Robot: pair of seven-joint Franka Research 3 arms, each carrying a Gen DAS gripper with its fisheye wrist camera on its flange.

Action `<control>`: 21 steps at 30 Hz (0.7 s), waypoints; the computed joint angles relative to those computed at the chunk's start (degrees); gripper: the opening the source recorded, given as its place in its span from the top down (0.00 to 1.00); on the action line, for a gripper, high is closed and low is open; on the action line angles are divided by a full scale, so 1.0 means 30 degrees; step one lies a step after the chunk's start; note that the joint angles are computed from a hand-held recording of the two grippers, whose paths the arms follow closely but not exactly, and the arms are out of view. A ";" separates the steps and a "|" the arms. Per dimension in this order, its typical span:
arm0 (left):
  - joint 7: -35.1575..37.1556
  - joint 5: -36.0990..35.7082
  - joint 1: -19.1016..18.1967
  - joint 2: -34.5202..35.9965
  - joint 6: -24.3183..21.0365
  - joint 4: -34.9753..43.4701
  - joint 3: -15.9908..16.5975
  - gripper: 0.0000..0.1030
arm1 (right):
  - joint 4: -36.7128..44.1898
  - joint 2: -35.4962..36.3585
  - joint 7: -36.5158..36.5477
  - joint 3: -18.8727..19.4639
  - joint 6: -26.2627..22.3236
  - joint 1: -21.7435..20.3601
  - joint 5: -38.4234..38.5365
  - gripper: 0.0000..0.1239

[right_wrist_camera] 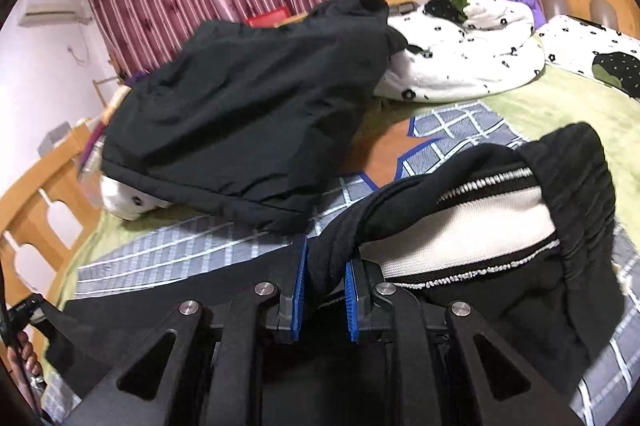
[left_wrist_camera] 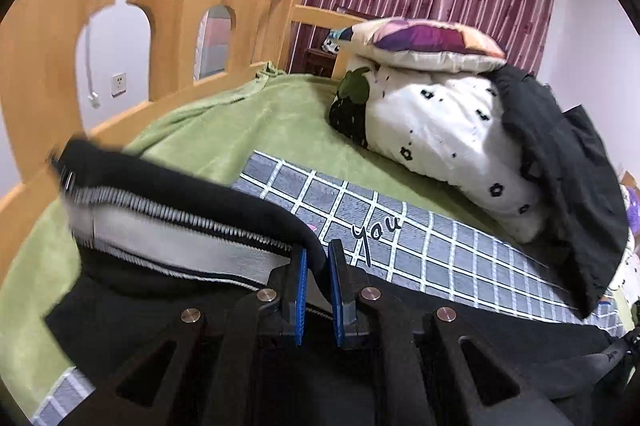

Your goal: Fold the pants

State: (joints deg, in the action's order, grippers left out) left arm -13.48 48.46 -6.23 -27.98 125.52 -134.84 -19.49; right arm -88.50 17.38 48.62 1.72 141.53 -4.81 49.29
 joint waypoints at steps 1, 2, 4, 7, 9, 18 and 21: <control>-0.0218 0.0144 0.0192 0.0573 0.0021 0.0206 -0.0051 0.90 | 0.0461 0.0551 0.0454 -0.0078 0.0009 0.0186 -0.0467 0.86; -0.0269 0.0176 0.0212 0.0889 0.0048 0.0264 -0.0010 0.90 | 0.0754 0.0920 0.0971 -0.0123 0.0094 0.0351 -0.0910 0.86; 0.0155 -0.0215 0.0098 0.1803 0.0058 0.0640 0.0273 0.90 | 0.1768 0.1932 0.2463 -0.0202 -0.0457 0.0492 -0.1865 0.78; 0.2438 -0.1682 -0.0618 0.2396 -0.0955 0.1392 0.0640 0.89 | 0.2157 0.2175 0.2995 0.0109 -0.1827 0.0057 -0.2156 0.61; 0.3240 -0.2093 -0.1047 0.2032 -0.1482 0.1488 0.0525 0.80 | 0.1190 0.1329 0.2709 0.0184 -0.2091 -0.0103 -0.2102 0.61; 0.1798 -0.4728 -0.4191 -0.3277 -0.2831 -0.1650 -0.1292 0.22 | -0.6133 -0.5204 -0.1622 -0.1530 -0.3544 -0.0108 -0.2233 0.55; 0.0533 -0.6946 -0.5358 -0.4765 -0.1999 -0.3512 -0.1209 0.22 | -0.8200 -0.6706 -0.2330 -0.2359 -0.3548 -0.0094 -0.2309 0.50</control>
State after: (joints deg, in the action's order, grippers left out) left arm -11.88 27.62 -22.30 -42.28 119.53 -145.38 -23.12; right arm -113.10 -2.74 41.63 -5.35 130.89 -5.09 42.36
